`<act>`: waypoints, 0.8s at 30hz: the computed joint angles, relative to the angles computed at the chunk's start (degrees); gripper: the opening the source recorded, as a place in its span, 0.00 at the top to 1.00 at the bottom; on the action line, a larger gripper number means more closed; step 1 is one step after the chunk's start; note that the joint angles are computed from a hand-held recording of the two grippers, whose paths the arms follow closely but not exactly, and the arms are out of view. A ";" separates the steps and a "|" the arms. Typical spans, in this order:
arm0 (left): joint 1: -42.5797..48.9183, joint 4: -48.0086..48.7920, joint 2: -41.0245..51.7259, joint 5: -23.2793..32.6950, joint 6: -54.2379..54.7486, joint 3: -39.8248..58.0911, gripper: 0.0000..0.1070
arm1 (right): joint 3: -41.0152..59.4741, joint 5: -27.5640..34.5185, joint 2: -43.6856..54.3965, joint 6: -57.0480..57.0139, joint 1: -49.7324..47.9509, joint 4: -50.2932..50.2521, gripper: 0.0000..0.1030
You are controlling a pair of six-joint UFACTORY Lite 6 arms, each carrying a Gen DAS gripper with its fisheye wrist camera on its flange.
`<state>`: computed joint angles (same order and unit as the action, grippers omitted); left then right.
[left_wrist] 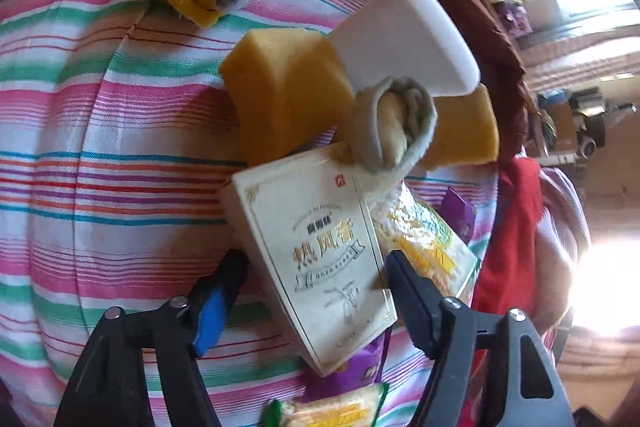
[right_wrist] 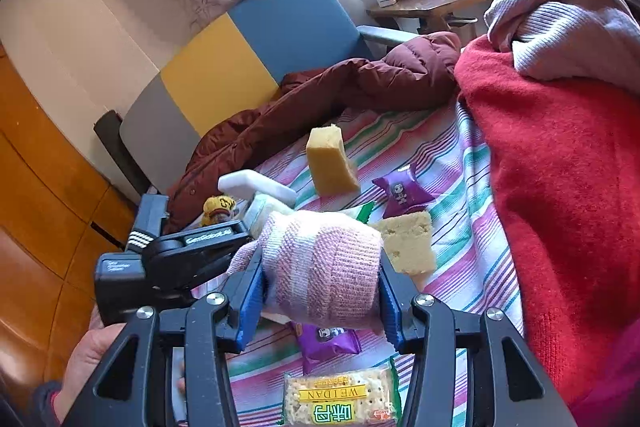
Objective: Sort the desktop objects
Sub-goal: 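Grasp the white medicine box with the left tool while the right tool holds the sock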
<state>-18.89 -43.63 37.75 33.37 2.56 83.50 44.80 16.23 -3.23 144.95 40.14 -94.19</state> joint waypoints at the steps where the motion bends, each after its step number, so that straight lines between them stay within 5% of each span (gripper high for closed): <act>1: 0.24 -0.94 -1.34 -0.48 2.25 -1.68 0.37 | -0.01 -0.12 0.07 -0.36 0.11 0.15 0.51; 6: -0.13 0.95 -9.42 -4.33 10.08 -9.92 0.45 | 2.08 -0.62 2.56 -6.40 0.84 4.69 0.51; 16: -4.54 12.72 -17.18 -12.03 11.03 -20.33 0.44 | 9.10 -0.73 10.42 -26.57 3.64 20.05 0.52; 19: -1.64 8.50 -16.98 -13.12 18.77 -20.74 0.46 | 9.74 -0.65 11.40 -29.76 3.53 22.91 0.52; 24: 2.51 1.51 -32.63 -13.84 27.78 -34.58 0.46 | 9.52 -1.97 11.39 -27.83 3.28 20.48 0.52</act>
